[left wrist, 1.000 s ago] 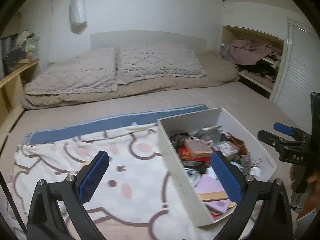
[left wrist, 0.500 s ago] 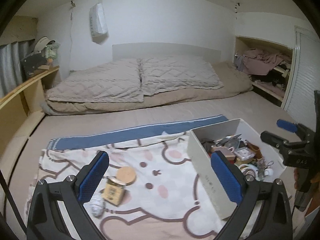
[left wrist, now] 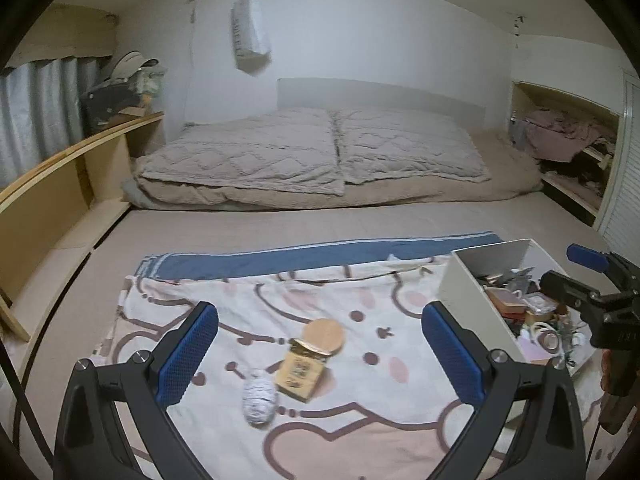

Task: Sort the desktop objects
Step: 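Move both tools away from the box toward the items on the sheet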

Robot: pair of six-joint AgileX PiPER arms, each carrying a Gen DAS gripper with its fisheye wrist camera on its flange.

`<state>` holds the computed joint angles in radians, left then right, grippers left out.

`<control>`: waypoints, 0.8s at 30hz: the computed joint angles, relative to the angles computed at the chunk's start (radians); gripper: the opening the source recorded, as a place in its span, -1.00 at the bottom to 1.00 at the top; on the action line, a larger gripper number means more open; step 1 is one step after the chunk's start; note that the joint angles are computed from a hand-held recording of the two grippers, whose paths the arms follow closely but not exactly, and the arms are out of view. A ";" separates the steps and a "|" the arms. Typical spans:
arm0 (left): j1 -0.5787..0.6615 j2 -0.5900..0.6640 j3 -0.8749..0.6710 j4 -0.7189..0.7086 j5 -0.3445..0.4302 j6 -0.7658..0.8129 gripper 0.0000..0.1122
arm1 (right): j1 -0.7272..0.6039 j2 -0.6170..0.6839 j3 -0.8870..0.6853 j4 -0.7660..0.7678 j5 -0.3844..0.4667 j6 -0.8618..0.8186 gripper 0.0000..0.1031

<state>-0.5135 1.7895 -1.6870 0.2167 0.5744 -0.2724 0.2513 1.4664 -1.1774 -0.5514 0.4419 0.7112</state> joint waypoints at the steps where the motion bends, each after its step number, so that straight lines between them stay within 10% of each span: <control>1: 0.010 -0.002 0.010 0.000 -0.007 0.002 0.83 | 0.008 0.013 -0.007 -0.003 0.000 0.004 1.00; 24: 0.211 0.155 0.085 -0.094 -0.094 0.153 0.83 | 0.085 0.604 -0.487 0.196 0.086 -0.105 1.00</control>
<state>-0.3021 1.9443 -1.6021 0.1230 0.4800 -0.1190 0.3361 2.0702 -1.6648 -0.3555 0.5274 0.6062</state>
